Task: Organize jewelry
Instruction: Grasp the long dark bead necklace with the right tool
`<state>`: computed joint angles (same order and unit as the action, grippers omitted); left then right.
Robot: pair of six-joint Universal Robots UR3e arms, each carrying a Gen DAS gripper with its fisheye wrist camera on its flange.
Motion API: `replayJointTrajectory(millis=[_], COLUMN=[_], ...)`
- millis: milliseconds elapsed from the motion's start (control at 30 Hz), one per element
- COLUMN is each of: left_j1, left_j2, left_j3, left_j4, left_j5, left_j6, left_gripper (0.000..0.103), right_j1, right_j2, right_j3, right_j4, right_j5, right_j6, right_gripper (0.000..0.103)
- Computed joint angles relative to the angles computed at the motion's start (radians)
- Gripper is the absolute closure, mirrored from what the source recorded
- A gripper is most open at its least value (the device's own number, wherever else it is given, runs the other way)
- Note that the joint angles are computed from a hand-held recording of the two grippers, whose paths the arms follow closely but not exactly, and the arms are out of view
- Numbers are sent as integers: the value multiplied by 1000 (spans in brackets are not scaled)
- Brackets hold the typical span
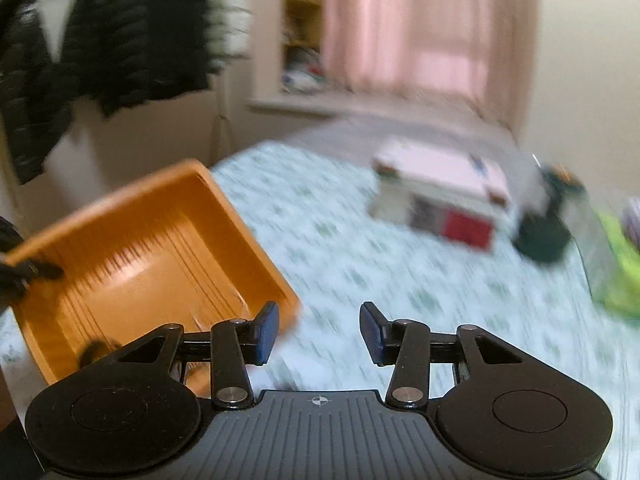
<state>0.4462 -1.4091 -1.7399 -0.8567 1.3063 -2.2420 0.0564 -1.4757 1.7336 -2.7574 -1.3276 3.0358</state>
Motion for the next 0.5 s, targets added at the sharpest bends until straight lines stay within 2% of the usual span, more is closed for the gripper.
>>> replayJointTrajectory(millis=[267,367,500], left_j1=[-8,-10,-12], left_j2=[1,1,-1], left_j3=[-2,-2,0], left_j4=[6,7,6], left_j5=[11,13,16], left_j6=[-9,-10,-10], left_gripper=[100,100,100], right_j1=[-122,-124,-107], right_j2=[-212,-253,-229], right_j3=[384,464,501], right_j4=[-73,-88,-123], right_j5=[17,17,12], right_j6=[80,88,99], right_gripper=[58,58,58])
